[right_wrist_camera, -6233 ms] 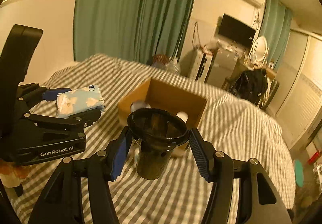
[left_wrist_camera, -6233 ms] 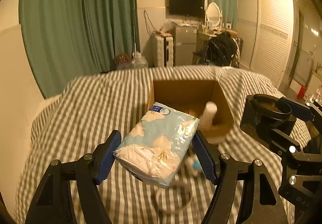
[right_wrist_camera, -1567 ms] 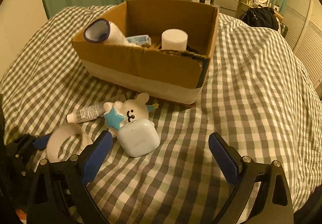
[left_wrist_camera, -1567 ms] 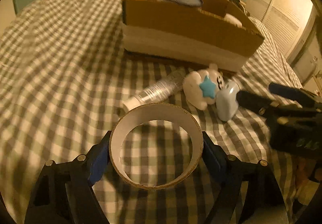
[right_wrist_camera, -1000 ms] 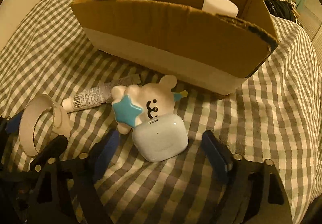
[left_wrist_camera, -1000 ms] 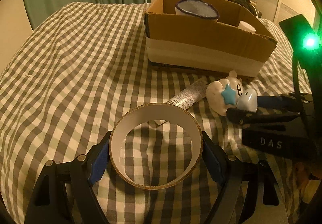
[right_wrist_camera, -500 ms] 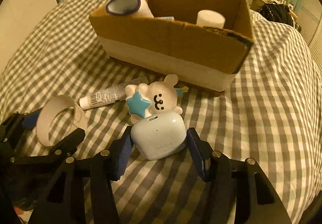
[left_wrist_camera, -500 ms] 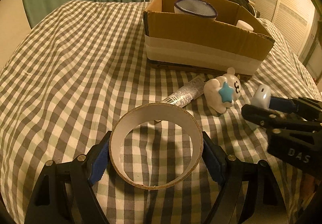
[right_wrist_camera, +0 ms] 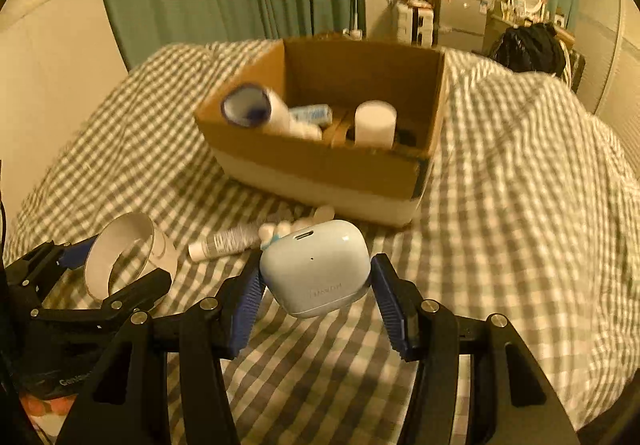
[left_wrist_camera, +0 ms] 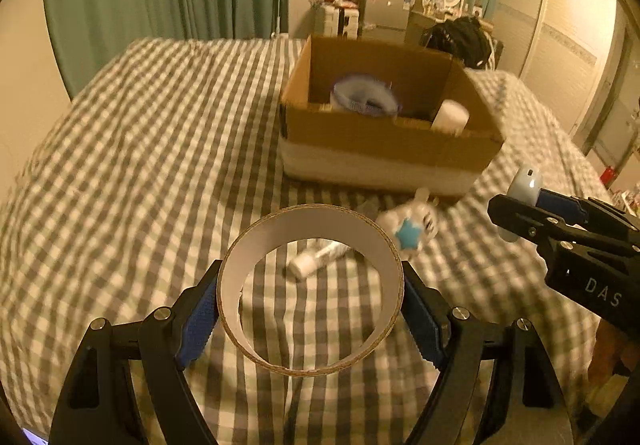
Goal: Organize objects
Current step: 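Carry the tape roll and white case into the box and release both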
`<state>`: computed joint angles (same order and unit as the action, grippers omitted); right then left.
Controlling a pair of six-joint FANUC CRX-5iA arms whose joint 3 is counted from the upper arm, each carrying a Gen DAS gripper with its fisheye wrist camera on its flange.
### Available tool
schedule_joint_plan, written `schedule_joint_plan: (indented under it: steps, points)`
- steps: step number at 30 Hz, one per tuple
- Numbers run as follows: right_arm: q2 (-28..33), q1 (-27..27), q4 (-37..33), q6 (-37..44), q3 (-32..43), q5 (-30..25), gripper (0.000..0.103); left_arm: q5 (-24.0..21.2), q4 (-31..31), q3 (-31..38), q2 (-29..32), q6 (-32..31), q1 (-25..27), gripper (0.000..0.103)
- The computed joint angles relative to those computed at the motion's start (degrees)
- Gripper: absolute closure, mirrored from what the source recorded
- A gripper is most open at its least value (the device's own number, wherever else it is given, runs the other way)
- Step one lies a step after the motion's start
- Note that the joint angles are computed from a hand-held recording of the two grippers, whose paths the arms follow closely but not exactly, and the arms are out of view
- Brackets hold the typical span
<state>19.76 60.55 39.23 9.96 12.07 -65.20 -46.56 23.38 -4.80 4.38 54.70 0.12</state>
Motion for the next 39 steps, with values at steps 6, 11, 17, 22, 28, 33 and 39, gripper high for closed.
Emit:
schedule_joint_plan:
  steps: [6,11,17,22,28,33,39]
  points:
    - [0.01,-0.19,5.49,1.33,2.81,-2.38,0.05,-0.53,2.49,5.51,1.48,-0.38,-0.32,0.019]
    - [-1.35,-1.28,8.3,2.36,4.34,0.56,0.05,1.26,5.67,10.4,3.23,-2.42,-1.27,0.019]
    - [0.49,-3.14,12.56,5.04,9.28,0.0,0.05,5.21,8.12,16.71,7.81,-3.68,-3.39,0.019]
    - [4.28,-6.34,13.37,8.61,15.3,-0.41,0.05,1.11,4.85,28.8,15.84,1.8,-4.4,0.019]
    - [8.89,-10.67,12.6,11.44,21.98,1.46,0.05,-2.21,2.53,41.59,25.48,5.17,-5.89,0.019]
    - [14.51,-14.33,9.83,14.11,28.94,1.33,0.05,-4.53,3.08,46.3,31.62,4.43,-7.39,0.019]
    - [17.74,-17.19,3.43,16.94,30.77,1.9,0.05,-7.33,2.59,48.67,35.44,2.37,-7.85,0.019]
